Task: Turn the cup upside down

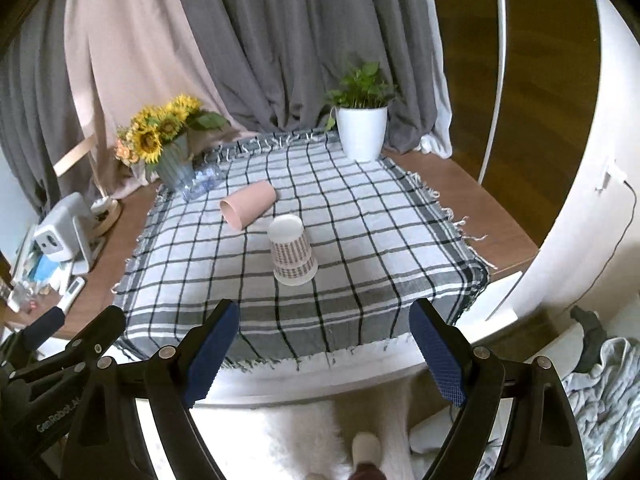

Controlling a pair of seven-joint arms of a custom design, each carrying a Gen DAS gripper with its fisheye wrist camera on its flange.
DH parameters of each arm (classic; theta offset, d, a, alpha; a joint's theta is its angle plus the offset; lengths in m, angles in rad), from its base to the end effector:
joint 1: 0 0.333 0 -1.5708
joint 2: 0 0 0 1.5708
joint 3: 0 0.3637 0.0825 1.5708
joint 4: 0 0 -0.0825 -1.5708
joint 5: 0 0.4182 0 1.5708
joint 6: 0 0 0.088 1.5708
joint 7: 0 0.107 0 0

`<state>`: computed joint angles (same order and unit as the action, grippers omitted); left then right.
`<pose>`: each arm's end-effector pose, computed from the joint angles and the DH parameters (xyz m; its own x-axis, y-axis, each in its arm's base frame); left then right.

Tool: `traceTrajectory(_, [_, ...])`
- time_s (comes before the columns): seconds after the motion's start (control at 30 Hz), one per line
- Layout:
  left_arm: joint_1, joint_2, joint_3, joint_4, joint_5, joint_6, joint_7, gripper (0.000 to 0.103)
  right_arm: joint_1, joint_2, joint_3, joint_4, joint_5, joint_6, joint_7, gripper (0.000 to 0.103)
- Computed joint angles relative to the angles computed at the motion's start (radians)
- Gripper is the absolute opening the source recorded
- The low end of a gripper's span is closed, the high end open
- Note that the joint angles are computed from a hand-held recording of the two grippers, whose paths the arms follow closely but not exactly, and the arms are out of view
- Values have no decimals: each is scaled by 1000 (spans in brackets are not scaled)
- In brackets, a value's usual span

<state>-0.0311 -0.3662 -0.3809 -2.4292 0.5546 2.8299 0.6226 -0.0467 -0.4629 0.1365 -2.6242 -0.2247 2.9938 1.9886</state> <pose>0.4360 -0.2376 0.5372 0.0120 -0.9981 0.0598 -0.6696 -0.0524 -0.7409 0.4395 0.0606 0.5196 -0.0796 -0.9949 -0.0622 -0.6650 0.0995 -0.7402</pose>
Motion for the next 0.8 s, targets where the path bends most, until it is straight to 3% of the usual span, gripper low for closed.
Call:
traceTrajectory(0.27, [57,-97,-73,-31,68,-18,-86,103,5,-124,-3,-92,26,86,-30,87])
traceTrajectory(0.8, [102,-182,-131,-45,112,-19,-192,103,57,-190,-54,-137,132,173,-182,87])
